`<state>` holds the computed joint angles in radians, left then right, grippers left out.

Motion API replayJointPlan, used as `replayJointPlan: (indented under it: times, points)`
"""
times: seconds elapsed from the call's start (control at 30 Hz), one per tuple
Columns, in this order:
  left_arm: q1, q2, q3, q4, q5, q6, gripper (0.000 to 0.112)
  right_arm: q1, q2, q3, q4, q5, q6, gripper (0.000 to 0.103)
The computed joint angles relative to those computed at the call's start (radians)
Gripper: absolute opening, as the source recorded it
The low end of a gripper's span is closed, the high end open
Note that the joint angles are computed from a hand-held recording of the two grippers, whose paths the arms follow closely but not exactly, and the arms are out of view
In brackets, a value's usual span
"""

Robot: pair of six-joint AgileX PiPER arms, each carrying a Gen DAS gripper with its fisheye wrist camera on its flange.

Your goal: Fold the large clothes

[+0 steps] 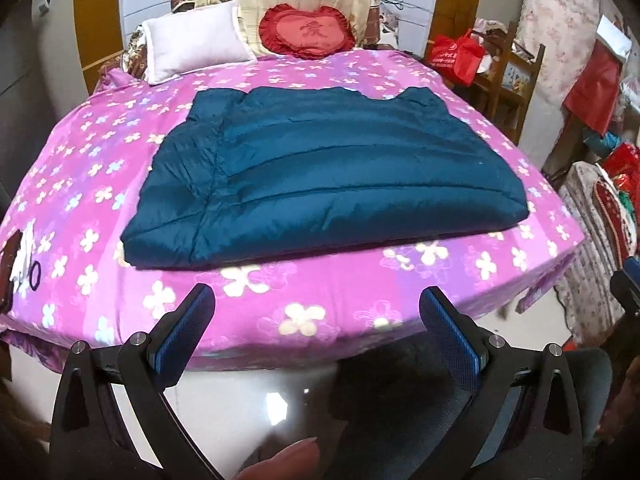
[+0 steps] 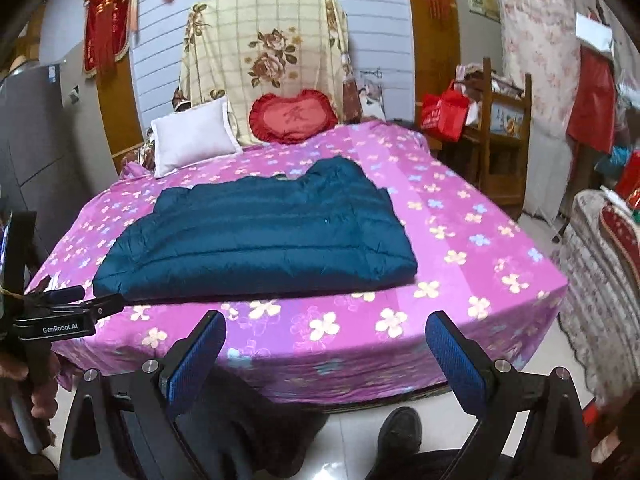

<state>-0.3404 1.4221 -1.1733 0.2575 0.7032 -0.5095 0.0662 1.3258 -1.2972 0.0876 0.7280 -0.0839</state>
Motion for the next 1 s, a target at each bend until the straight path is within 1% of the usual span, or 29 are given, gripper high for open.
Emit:
replayJointPlan:
  times: [0.13, 0.23, 0.37, 0.77, 1.0]
  points:
    - [-0.011, -0.003, 0.001, -0.002, -0.007, -0.003, 0.102, 0.018, -0.003, -0.014, -0.012, 0.009, 0.015, 0.099]
    - [-0.016, -0.003, 0.001, 0.002, -0.008, -0.009, 0.102, 0.042, -0.011, -0.013, -0.046, 0.0, 0.04, 0.099]
    - [-0.03, -0.009, 0.009, 0.027, -0.007, -0.042, 0.102, 0.046, -0.02, -0.003, -0.033, -0.01, 0.042, 0.099]
    - [-0.078, -0.122, 0.09, 0.108, 0.001, -0.133, 0.102, 0.051, -0.112, 0.055, 0.001, -0.014, 0.028, 0.099]
    - [-0.075, -0.186, 0.122, 0.114, 0.009, -0.141, 0.102, 0.098, -0.157, 0.049, -0.05, -0.001, 0.077, 0.099]
